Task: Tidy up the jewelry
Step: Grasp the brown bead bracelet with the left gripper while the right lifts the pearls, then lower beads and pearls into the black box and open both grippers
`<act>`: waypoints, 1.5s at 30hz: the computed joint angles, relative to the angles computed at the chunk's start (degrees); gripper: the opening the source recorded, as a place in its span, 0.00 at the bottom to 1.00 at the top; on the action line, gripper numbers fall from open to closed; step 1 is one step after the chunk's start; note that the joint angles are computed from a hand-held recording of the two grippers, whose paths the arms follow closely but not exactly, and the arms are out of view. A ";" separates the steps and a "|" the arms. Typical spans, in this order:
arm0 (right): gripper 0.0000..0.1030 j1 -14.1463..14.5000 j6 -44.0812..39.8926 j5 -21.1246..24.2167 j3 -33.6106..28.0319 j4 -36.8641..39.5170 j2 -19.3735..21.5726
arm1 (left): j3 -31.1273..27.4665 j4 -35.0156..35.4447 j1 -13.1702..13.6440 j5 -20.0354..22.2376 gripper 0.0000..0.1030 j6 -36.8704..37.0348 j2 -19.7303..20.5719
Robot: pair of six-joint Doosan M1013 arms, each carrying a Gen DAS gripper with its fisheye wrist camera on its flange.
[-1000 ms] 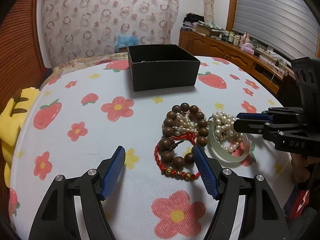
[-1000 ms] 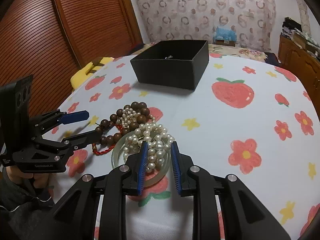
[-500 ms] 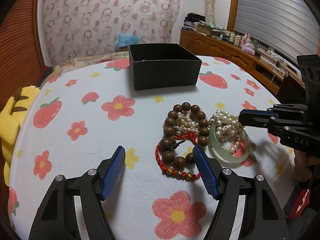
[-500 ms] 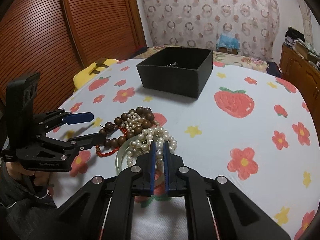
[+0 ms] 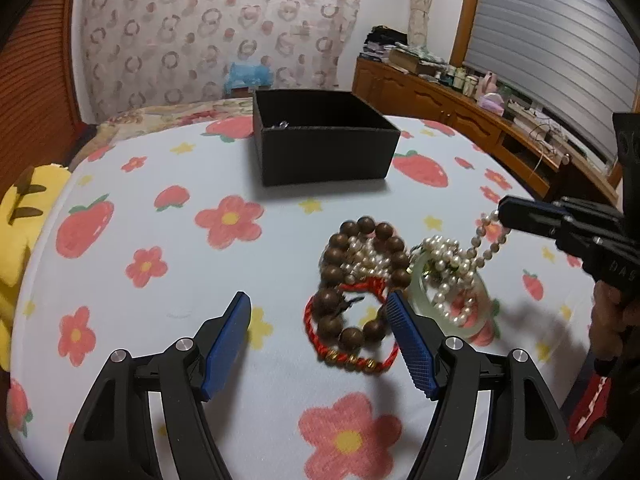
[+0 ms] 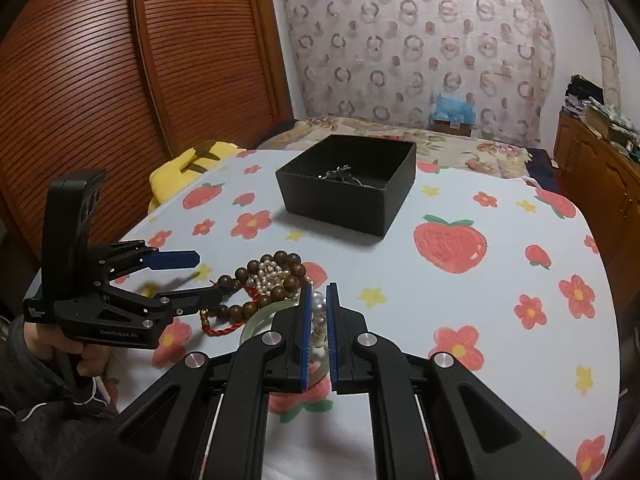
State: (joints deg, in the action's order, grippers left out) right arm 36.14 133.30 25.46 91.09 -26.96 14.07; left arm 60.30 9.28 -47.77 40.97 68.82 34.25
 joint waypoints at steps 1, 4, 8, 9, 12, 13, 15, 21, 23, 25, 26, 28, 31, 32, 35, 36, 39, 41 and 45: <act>0.08 0.00 -0.03 0.15 -0.02 -0.10 -0.02 | -0.40 0.46 -0.12 0.26 0.59 0.21 0.15; 0.08 0.09 0.13 0.42 0.04 -0.32 -0.02 | -2.08 0.77 -0.32 1.19 0.51 1.73 0.90; 0.08 0.09 0.13 0.40 0.02 -0.33 0.01 | -5.00 0.42 -0.35 3.58 0.39 3.65 2.44; 0.08 0.10 0.22 0.40 0.04 -0.46 0.00 | -5.75 0.27 -0.32 4.29 0.37 4.21 2.87; 0.08 0.08 0.12 0.50 -0.02 -0.27 0.05 | -7.15 -1.03 -0.01 5.68 0.36 5.58 3.75; 0.08 0.07 0.09 0.57 -0.04 -0.19 0.04 | -7.39 -1.86 0.17 5.92 0.36 6.07 3.93; 0.08 0.16 0.31 0.54 -0.05 -0.35 0.14 | -7.67 -2.93 0.47 6.41 0.35 6.50 4.24; 0.08 0.27 0.20 0.58 -0.04 -0.05 0.27 | -7.78 -4.69 1.19 6.95 0.17 6.54 4.47; 0.08 0.35 0.15 0.59 -0.09 0.10 0.40 | -7.81 -4.72 1.29 7.11 0.17 6.52 4.60; 0.08 0.38 0.12 0.53 -0.14 0.18 0.56 | -8.20 -5.30 1.41 7.48 0.17 6.89 4.85; 0.08 0.34 -0.04 0.53 -0.16 0.32 0.60 | -8.21 -4.99 1.40 7.57 0.18 6.87 4.87; 0.08 0.43 -0.43 0.72 -0.44 0.54 0.87 | -8.62 -3.90 1.20 7.97 0.18 6.86 5.10; 0.08 0.64 -1.25 0.92 -0.90 0.54 0.97 | -9.04 -4.14 1.22 8.40 0.12 7.48 5.29; 0.08 0.70 -1.66 0.97 -1.07 0.73 0.99 | -9.12 -4.50 1.26 8.54 0.12 7.72 5.30; 0.08 1.06 -2.88 1.40 -1.78 0.29 0.99 | -7.76 -2.11 0.73 6.43 0.12 6.39 4.06; 0.08 1.18 -3.02 1.29 -1.98 -0.02 0.94 | -7.21 -2.14 0.60 5.35 0.12 6.57 3.41; 0.08 1.29 -3.08 1.00 -2.49 -0.77 0.71 | -6.09 -1.72 0.28 2.58 0.12 6.54 1.85; 0.08 1.45 -2.53 0.85 -2.99 -2.09 0.61 | -5.77 -1.38 0.16 1.37 0.12 6.59 1.14; 0.08 1.54 -2.08 1.05 -4.13 -3.78 0.60 | -6.00 -0.84 0.09 0.12 0.12 6.63 0.43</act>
